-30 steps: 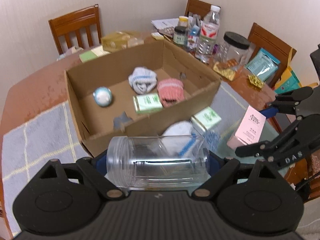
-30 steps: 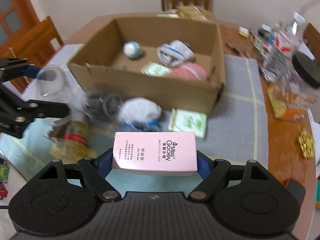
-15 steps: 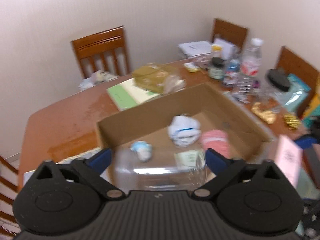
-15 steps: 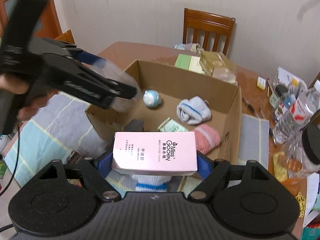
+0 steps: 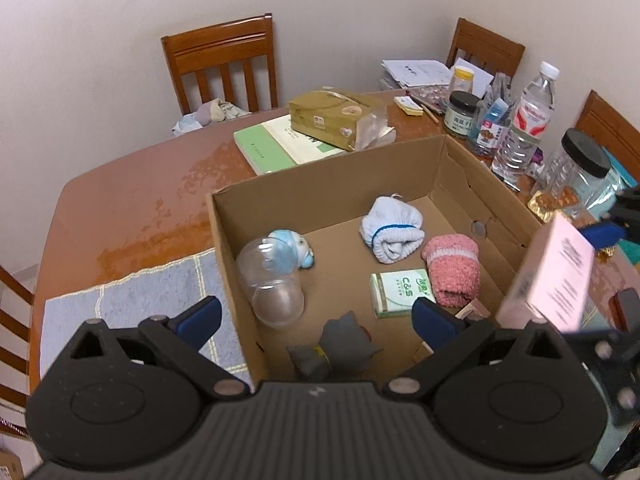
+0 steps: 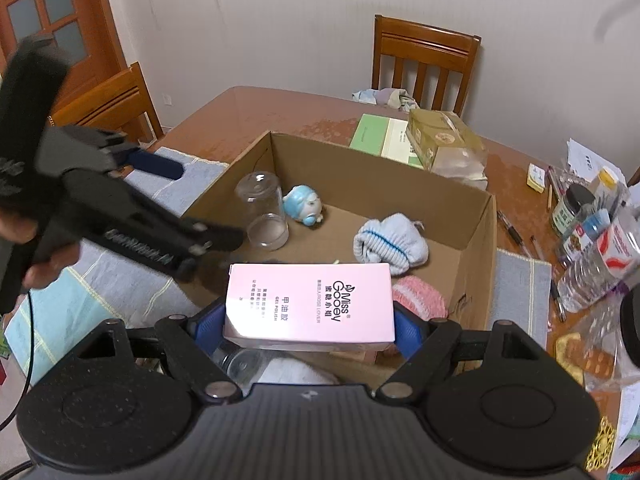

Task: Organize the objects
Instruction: 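Carry the jar and pink box into the cardboard box and open both tools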

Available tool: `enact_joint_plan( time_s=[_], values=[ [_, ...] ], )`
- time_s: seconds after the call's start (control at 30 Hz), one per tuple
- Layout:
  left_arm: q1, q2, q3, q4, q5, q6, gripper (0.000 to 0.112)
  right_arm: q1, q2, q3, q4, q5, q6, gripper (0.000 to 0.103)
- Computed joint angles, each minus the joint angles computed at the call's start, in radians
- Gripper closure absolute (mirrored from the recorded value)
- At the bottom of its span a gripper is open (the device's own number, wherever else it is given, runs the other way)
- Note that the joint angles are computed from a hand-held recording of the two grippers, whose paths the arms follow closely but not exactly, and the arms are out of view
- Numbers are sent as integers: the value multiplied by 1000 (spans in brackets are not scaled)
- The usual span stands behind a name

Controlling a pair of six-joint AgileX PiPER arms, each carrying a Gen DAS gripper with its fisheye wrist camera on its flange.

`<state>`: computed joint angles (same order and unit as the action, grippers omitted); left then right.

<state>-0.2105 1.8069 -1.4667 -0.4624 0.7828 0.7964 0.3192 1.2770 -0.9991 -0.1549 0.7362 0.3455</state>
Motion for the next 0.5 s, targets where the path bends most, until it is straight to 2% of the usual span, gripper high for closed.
enact_joint_plan(
  time_s=[0.2,0.23,0.3,0.33,0.5],
  values=[
    [40,-31,6,-25,19,2,11,-23,68,-47,3,-26,-39,17],
    [46,-35,9,-29,20,0,11,-17,89,-56,-31,-47,-24,16],
    [54,-40,8,-28,26,-15,12,-13,100,-61,-49,-52,-14,3],
    [55,-45,14,-21,17,-24,12,-8,114,-71,-70,-50,2,0],
    [77,-68,43,-39,16,-17,12,-26,130,-73,-32,-66,-40,0]
  ],
)
